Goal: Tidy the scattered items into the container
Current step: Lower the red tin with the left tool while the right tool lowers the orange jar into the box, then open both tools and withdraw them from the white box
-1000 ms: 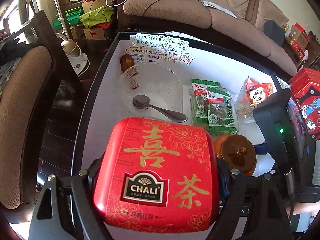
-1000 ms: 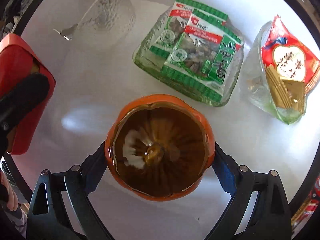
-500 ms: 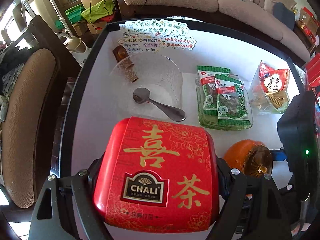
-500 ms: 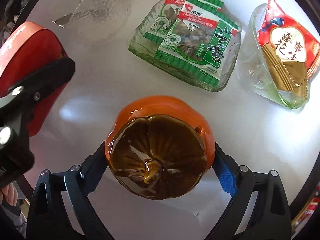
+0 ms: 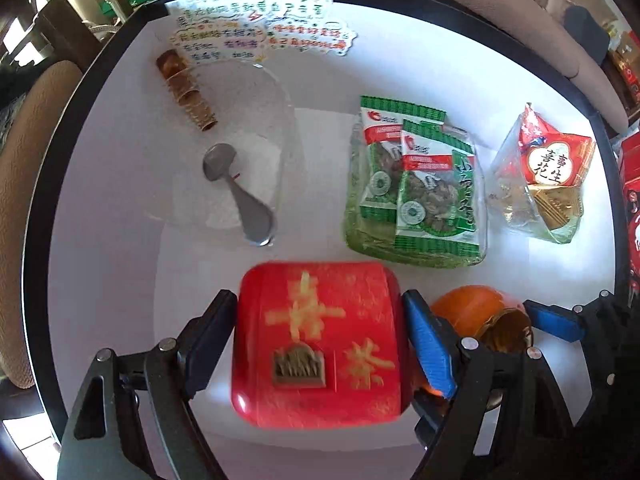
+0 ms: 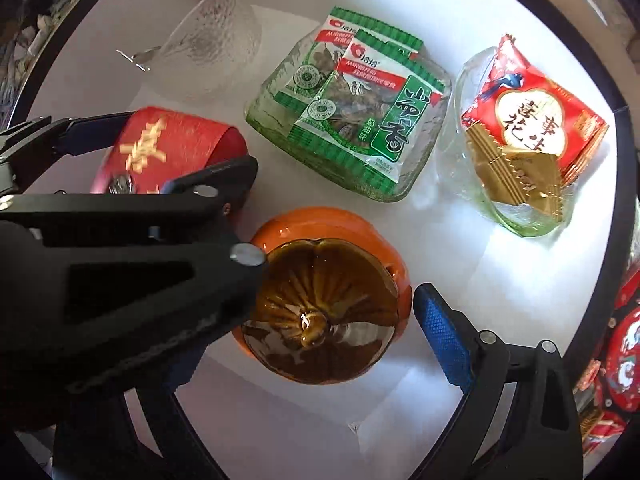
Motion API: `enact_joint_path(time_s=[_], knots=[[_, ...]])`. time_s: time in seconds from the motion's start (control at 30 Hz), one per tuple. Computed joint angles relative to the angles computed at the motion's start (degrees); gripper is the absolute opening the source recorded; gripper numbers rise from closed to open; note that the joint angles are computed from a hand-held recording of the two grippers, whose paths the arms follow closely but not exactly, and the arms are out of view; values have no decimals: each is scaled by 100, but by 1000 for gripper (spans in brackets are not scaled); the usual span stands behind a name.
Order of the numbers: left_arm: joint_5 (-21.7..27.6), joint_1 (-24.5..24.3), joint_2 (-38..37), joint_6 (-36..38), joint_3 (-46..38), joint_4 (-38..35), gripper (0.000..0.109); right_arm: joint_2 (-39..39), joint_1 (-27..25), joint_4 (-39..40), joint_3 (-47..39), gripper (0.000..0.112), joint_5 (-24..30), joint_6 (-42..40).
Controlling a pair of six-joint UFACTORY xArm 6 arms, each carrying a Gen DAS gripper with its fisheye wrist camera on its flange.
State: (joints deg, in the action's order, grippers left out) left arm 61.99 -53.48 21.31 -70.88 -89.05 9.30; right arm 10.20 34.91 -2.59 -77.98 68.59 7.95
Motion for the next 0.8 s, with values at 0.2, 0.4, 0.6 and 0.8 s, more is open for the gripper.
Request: enact_joint_path(time_s=[0.2, 0.4, 0.6, 0.8], knots=[[150, -102, -203, -16, 30, 217, 84, -335, -59, -203, -52, 94, -35, -468], [-149, -338, -1455, -528, 943, 940, 85, -707, -141, 445, -19, 73, -633, -1367], [210, -504, -2144, -812, 1306, 1461, 85, -513, 971, 304, -111, 56, -716, -1090], [-378, -352, -2934, -1077, 2432, 1394, 85, -100, 1466, -109, 282, 56, -993, -637]])
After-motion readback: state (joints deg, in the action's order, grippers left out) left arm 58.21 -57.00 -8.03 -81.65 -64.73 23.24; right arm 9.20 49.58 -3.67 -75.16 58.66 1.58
